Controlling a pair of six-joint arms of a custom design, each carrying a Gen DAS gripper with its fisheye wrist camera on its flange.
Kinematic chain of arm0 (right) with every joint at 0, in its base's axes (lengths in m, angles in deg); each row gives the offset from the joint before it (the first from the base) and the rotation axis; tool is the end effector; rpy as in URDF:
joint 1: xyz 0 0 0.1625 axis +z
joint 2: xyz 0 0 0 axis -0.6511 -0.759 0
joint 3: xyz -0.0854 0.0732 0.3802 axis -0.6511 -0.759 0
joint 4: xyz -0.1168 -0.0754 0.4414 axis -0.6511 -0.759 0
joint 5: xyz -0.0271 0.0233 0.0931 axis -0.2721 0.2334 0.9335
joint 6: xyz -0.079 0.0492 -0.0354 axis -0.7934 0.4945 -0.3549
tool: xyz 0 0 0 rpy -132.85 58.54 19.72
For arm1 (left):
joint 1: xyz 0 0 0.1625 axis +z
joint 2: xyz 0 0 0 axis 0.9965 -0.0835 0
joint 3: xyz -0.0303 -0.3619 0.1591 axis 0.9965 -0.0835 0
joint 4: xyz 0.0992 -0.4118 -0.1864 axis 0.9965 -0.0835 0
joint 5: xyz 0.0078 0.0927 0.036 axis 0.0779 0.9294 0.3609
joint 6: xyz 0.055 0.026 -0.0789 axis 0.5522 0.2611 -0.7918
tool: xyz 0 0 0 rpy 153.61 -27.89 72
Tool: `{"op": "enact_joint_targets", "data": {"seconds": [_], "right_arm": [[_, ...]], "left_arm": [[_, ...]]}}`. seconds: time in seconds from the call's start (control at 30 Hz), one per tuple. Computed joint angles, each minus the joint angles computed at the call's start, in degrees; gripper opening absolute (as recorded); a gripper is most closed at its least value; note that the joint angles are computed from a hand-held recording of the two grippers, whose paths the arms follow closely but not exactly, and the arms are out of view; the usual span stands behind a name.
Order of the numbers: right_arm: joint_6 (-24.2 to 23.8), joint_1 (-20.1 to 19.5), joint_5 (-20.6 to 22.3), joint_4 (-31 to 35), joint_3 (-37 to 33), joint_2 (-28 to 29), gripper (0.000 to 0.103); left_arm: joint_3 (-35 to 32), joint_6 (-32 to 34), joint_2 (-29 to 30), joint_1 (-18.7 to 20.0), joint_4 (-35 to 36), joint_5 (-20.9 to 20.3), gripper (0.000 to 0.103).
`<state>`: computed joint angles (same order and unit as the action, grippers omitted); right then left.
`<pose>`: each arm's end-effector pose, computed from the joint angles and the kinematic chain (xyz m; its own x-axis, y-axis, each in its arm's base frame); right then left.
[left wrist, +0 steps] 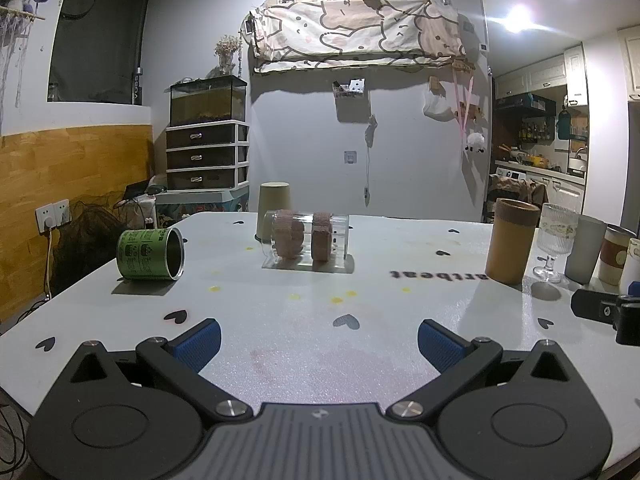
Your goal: Flip cup upright
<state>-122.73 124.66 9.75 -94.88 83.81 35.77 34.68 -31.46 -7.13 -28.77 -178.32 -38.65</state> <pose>0.0783 -0.8280 0.1547 -0.5489 -0.6737 0.4949 -0.8019 0.2572 -0.5393 -0.1976 -0.7090 -0.0414 -0.5422 -0.6343 -0.5511 0.5397 0.2398 -0.8070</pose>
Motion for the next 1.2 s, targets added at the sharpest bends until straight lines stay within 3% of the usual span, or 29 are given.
{"op": "enact_joint_targets", "data": {"seconds": [0.23,0.47,0.63,0.8,0.87,1.03,1.2], "right_arm": [[0.10,0.05,-0.08,-0.12,0.08,-0.04,0.103],[-0.14,-0.79,1.23,0.56,-1.44,1.00,0.103],[0.24,-0.86,1.05,1.14,-1.33,0.71,0.103],[0.15,-0.86,0.77,1.20,-0.85,0.37,0.103],[0.16,-0.89,0.73,1.41,-0.94,0.40,0.103],[0.27,-0.83,-0.39,2.44,-2.20,1.36,0.103],[0.34,-0.95,-2.00,3.78,-3.61,2.36,0.103]], "left_arm": [[0.75,-0.88,-1.06,-0.45,1.69,0.14,0.103],[1.81,2.52,-3.78,0.30,0.41,4.53,0.103],[-0.38,-1.24,-6.37,2.19,8.55,7.76,0.103],[-5.94,-0.48,-6.23,4.77,12.86,10.67,0.103],[-9.31,-3.80,-5.93,5.64,18.13,9.89,0.103],[-22.02,-22.00,-2.74,7.44,37.65,6.01,0.103],[-39.29,-38.67,5.14,9.41,53.52,4.30,0.103]]}}
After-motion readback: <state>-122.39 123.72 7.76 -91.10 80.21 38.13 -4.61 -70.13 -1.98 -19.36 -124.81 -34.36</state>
